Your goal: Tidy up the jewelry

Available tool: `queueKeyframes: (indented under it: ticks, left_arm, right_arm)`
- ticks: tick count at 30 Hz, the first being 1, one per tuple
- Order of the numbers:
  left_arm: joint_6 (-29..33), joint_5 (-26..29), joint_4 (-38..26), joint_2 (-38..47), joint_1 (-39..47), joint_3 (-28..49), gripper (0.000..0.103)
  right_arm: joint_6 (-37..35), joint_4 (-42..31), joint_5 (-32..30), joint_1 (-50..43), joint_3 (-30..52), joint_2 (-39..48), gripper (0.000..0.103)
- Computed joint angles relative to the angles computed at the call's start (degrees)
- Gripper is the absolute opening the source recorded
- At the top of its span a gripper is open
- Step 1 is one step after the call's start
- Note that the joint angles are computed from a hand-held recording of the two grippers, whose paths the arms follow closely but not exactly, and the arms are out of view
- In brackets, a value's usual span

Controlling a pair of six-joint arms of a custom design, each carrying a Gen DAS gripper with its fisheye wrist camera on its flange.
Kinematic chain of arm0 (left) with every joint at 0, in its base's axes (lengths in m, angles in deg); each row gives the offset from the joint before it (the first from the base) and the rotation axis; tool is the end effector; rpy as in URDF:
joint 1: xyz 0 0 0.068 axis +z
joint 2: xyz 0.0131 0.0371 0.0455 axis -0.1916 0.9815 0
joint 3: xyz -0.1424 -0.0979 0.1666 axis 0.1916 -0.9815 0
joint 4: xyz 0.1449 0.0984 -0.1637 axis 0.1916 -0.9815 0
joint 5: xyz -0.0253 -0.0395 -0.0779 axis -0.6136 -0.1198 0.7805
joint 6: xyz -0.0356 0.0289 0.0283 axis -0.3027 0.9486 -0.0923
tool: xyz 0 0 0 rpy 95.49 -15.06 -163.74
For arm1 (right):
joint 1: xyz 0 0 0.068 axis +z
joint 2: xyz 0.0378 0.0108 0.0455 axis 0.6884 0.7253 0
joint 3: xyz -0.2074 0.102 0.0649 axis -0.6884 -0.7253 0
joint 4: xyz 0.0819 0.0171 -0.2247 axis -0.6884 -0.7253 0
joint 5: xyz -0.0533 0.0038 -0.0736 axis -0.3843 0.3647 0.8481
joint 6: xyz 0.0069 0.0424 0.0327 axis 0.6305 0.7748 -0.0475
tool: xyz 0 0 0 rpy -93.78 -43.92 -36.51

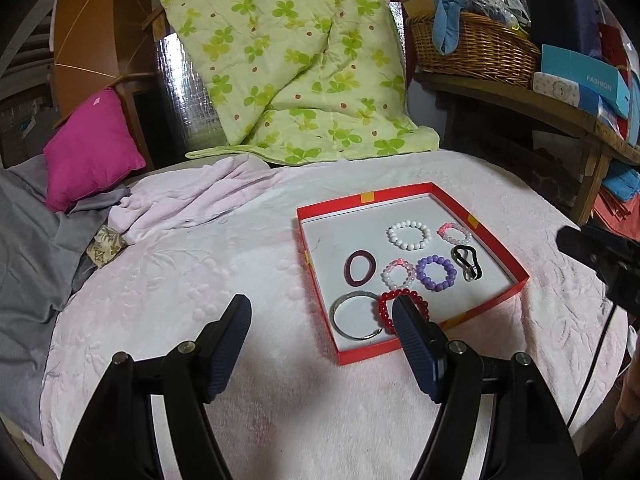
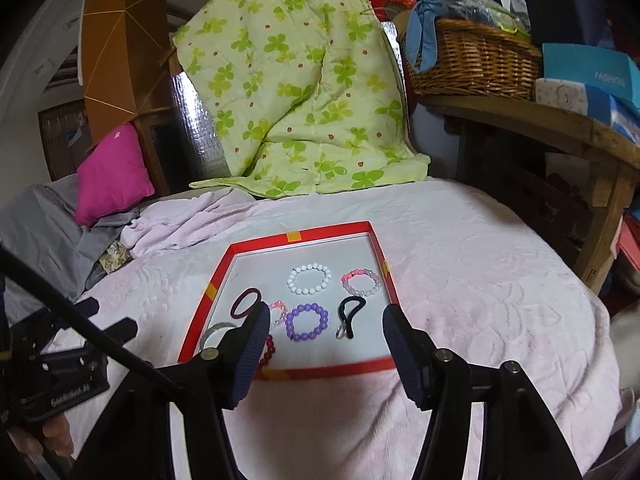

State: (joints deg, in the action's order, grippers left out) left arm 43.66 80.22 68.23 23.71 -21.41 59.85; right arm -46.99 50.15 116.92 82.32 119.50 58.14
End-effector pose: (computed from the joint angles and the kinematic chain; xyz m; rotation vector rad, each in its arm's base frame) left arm 0.2520 -0.0453 0.2268 0.3255 2.1911 -0.0061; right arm 0.2164 0.1497 0.2073 0.1572 2.0950 0.1089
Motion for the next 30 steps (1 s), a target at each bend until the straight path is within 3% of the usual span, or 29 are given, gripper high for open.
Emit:
queueKeyframes:
  ticks: [10,21,30]
  left_arm:
    - [-2.0,0.0,-5.9,-11.4,2.8,-5.5,0.074]
    - [-1.3,0.5,-20.2,-28.7,5.2,-6.4,0.074]
    - [-1.0,-0.6,-30.5,-36.9,5.6,-3.6,0.074]
  right_arm:
    - [6.8,-7.1,10.3,11.6,-1.7,-4.2,0.064]
    - [18.7,-24.5,17.4,22.9,6.7,-2.1,0.066]
    - [28.8,-39.7,22.3,30.1,14.5,-1.1,0.069]
